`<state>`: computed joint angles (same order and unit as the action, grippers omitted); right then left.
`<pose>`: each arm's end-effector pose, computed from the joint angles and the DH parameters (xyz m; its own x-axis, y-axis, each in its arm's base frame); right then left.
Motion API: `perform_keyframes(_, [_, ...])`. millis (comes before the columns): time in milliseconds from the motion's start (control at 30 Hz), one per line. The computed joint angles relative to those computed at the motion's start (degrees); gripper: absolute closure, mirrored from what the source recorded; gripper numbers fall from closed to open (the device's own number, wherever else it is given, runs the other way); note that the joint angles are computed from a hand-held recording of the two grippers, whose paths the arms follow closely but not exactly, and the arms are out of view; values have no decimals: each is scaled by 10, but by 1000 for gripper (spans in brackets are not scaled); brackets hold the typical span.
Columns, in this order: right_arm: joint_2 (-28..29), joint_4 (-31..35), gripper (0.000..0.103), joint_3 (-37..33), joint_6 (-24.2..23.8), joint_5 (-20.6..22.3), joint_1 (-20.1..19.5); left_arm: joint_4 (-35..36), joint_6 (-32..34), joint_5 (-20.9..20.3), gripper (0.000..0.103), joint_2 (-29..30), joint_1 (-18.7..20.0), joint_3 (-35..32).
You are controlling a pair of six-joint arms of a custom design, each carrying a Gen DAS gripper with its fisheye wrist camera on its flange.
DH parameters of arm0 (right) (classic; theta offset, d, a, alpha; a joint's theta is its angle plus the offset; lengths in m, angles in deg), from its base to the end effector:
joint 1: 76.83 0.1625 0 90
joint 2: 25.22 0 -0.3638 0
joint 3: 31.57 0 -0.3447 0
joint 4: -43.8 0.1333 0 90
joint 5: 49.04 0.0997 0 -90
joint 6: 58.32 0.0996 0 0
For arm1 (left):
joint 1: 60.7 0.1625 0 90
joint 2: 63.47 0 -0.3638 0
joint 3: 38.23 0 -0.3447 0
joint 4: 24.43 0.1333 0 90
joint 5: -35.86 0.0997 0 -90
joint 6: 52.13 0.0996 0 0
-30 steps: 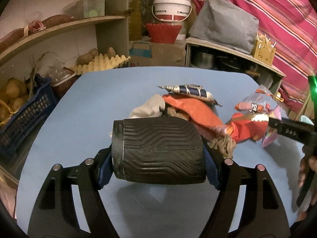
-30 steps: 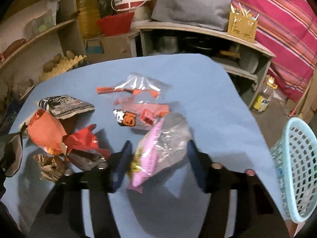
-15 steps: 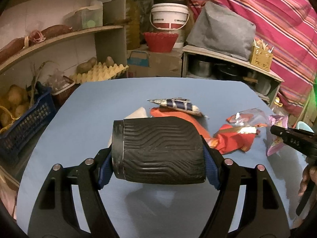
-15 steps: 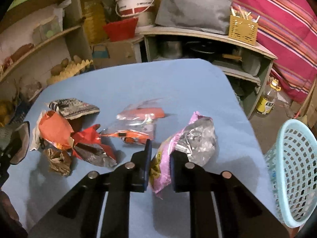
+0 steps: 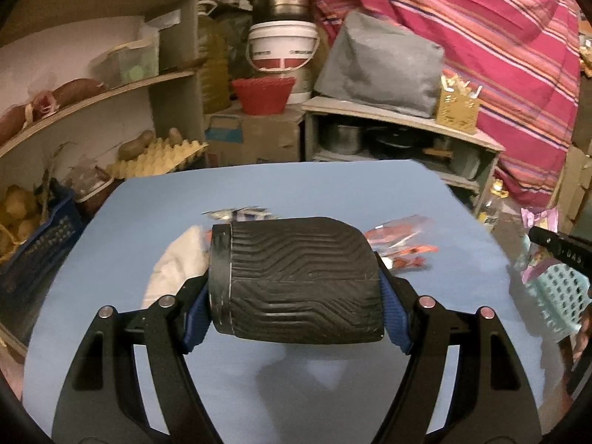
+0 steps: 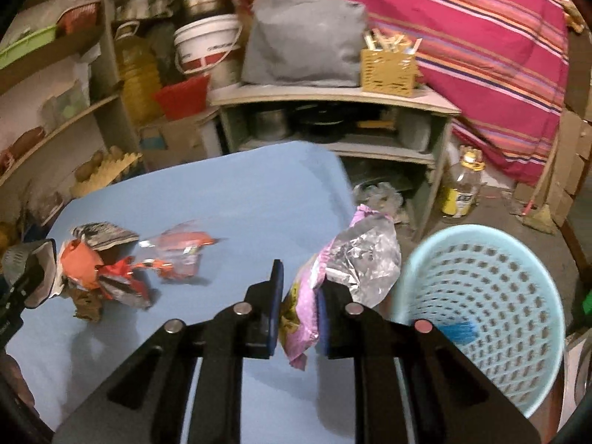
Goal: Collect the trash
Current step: 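Grasp the pink snack wrapper with the right tool while the left holds the cup, then move both tools over the basket and release the cup and wrapper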
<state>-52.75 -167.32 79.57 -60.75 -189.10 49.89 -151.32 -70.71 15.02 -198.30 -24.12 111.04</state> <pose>0.3320 -0.3499 -0.0019 -0.7729 -0.0366 0.6335 -0.5075 0.6349 -0.5826 -0.0120 -0.2909 0.3399 -0.7091 -0.1063 -0.6971 0.5446 0.5453 -0.6372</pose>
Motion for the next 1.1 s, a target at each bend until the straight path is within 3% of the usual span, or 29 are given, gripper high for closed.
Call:
perform_keyframes(167, [-47, -62, 86, 64, -29, -7, -20, -9, -31, 6, 30, 47, -42, 9])
perform_keyframes(467, [-126, -180, 86, 167, -105, -4, -63, -265, 0, -51, 30, 264, -60, 17])
perform_keyframes(767, [-191, -245, 86, 248, -121, 30, -125, -495, 51, -112, 30, 509, -71, -19])
perform_keyframes(1100, [-218, -255, 86, 275, -104, 77, -179, -574, 59, -168, 30, 669, -84, -76])
